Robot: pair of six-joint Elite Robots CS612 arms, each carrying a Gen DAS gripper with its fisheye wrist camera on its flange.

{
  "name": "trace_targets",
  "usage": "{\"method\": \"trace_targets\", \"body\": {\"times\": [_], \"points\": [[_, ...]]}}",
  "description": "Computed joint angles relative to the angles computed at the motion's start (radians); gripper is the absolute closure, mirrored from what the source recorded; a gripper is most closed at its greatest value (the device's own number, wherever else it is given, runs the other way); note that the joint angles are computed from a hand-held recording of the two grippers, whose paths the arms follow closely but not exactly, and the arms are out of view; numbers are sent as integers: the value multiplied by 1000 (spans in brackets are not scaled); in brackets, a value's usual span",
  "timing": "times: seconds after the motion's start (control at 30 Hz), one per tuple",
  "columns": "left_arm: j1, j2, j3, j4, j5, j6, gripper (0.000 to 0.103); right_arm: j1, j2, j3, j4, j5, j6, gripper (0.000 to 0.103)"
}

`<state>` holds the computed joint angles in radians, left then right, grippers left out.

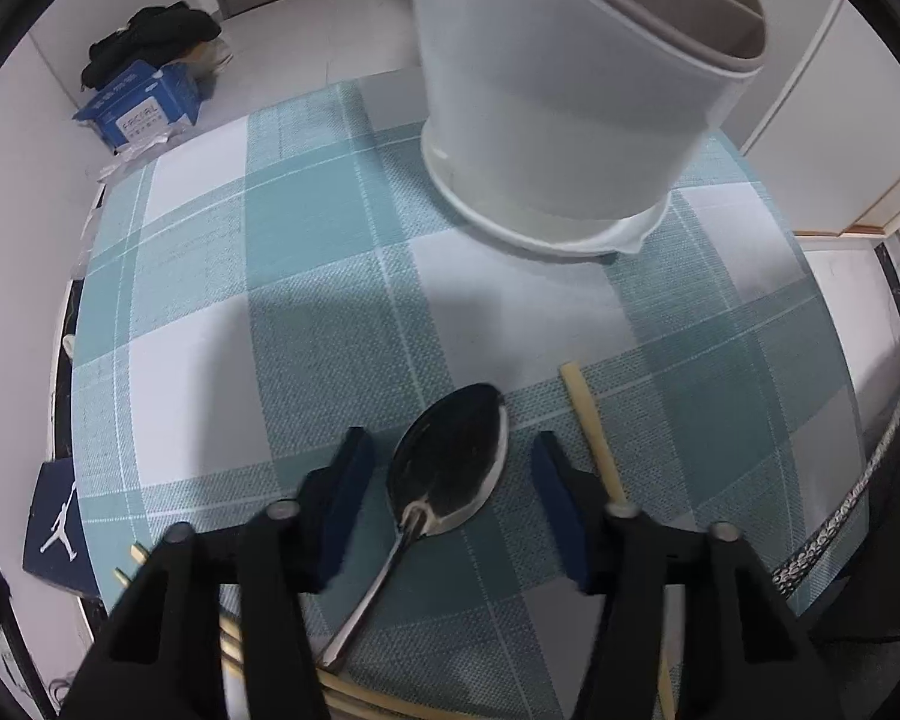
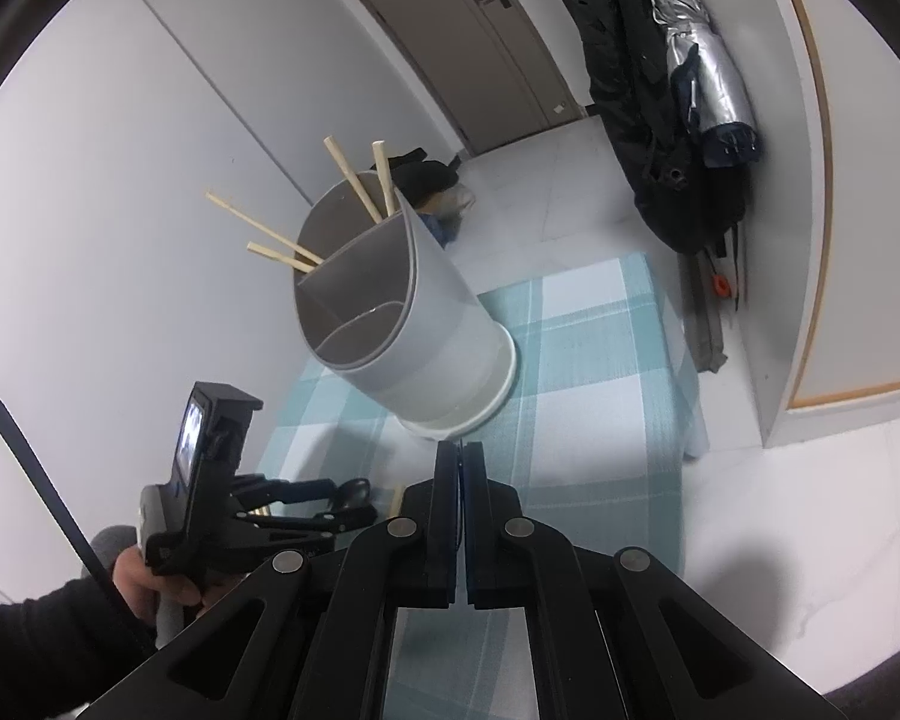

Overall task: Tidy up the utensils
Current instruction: 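Close the left gripper on the metal spoon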

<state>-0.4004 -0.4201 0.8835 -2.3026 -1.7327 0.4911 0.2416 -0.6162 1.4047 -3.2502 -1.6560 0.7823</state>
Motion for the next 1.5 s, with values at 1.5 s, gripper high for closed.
{"method": "trace_targets", "body": {"times": [1.5], "points": [[66, 77, -150, -157, -334, -512, 77, 36, 12, -30, -45, -194, -58, 102]]}}
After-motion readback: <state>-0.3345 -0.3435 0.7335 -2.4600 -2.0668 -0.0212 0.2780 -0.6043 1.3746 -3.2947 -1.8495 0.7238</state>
